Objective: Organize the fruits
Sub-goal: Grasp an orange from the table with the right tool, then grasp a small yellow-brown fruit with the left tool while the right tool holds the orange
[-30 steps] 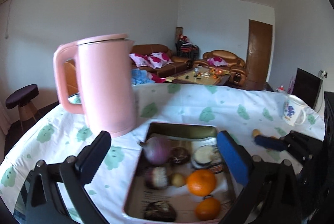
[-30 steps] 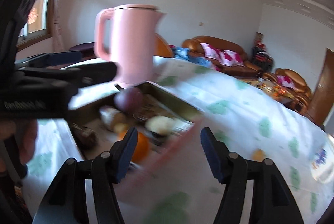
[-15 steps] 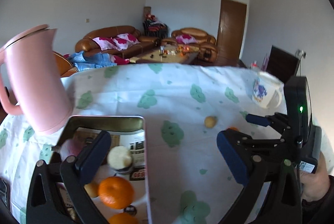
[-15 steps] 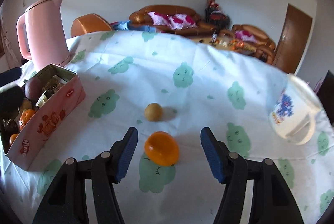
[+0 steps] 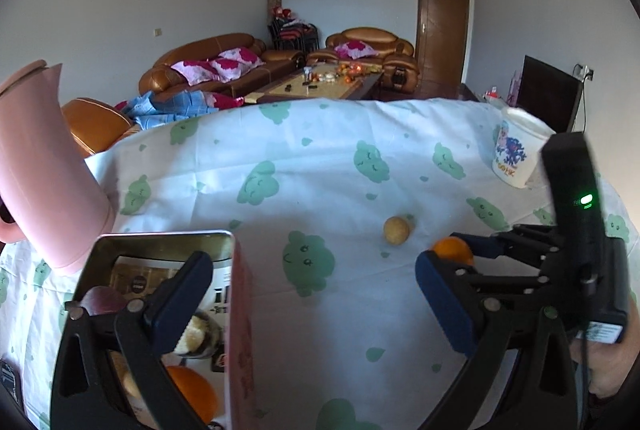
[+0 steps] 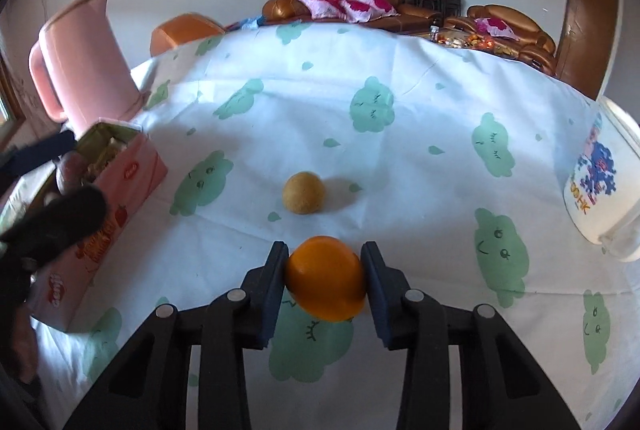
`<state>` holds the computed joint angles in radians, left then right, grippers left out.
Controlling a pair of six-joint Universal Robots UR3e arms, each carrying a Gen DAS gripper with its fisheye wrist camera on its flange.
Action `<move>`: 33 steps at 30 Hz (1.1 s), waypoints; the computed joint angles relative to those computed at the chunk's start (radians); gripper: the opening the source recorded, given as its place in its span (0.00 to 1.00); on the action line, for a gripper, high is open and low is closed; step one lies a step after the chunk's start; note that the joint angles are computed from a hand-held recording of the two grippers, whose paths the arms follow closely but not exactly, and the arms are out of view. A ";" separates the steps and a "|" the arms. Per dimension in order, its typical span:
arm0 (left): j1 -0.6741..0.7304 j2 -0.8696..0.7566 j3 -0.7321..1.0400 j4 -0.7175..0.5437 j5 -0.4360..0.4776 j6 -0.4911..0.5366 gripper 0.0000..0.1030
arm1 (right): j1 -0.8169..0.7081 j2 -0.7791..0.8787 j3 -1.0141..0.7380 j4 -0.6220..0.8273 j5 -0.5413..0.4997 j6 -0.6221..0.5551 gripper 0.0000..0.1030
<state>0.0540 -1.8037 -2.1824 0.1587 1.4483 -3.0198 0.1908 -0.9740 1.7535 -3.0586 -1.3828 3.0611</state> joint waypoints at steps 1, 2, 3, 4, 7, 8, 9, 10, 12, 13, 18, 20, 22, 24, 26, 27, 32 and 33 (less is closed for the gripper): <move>-0.012 -0.016 0.019 -0.009 0.012 -0.008 1.00 | -0.008 -0.004 0.010 -0.018 -0.002 0.013 0.38; -0.027 -0.036 0.042 -0.019 0.024 -0.016 1.00 | -0.013 -0.006 0.017 -0.033 -0.022 0.029 0.38; -0.040 -0.057 0.066 -0.030 0.034 -0.022 1.00 | -0.018 -0.008 0.021 -0.045 -0.048 0.042 0.38; -0.058 -0.088 0.100 -0.046 0.051 -0.035 0.99 | -0.022 -0.010 0.023 -0.050 -0.067 0.049 0.38; -0.096 -0.159 0.192 -0.096 0.075 -0.061 0.96 | -0.046 -0.022 0.047 -0.079 -0.123 0.071 0.38; -0.108 -0.183 0.222 -0.113 0.079 -0.065 0.93 | -0.068 -0.030 0.064 -0.089 -0.103 0.082 0.38; -0.121 -0.211 0.261 -0.140 0.083 -0.069 0.91 | -0.087 -0.036 0.076 -0.093 -0.083 0.089 0.38; -0.131 -0.228 0.285 -0.157 0.086 -0.071 0.85 | -0.102 -0.043 0.089 -0.098 -0.070 0.097 0.38; -0.148 -0.267 0.343 -0.198 0.086 -0.066 0.81 | -0.120 -0.049 0.100 -0.104 -0.055 0.105 0.38; -0.155 -0.289 0.373 -0.217 0.088 -0.068 0.77 | -0.126 -0.052 0.105 -0.105 -0.048 0.107 0.38; -0.160 -0.364 0.492 -0.309 0.042 -0.065 0.58 | -0.138 -0.059 0.119 -0.114 -0.022 0.108 0.38; -0.164 -0.390 0.530 -0.338 0.030 -0.061 0.53 | -0.136 -0.057 0.115 -0.110 -0.021 0.104 0.38; -0.164 -0.407 0.560 -0.378 0.015 -0.053 0.46 | -0.135 -0.057 0.115 -0.110 -0.018 0.101 0.39; -0.158 -0.405 0.556 -0.367 -0.002 -0.054 0.40 | -0.134 -0.055 0.111 -0.106 -0.017 0.097 0.39; -0.153 -0.404 0.555 -0.367 -0.012 -0.056 0.29 | -0.128 -0.054 0.107 -0.104 -0.020 0.088 0.39; -0.148 -0.400 0.550 -0.367 -0.025 -0.053 0.26 | -0.123 -0.054 0.106 -0.104 -0.024 0.083 0.39; -0.132 -0.391 0.532 -0.358 -0.059 -0.055 0.26 | -0.115 -0.053 0.109 -0.119 -0.031 0.071 0.39; -0.128 -0.390 0.527 -0.355 -0.065 -0.056 0.26 | -0.115 -0.053 0.110 -0.121 -0.030 0.071 0.39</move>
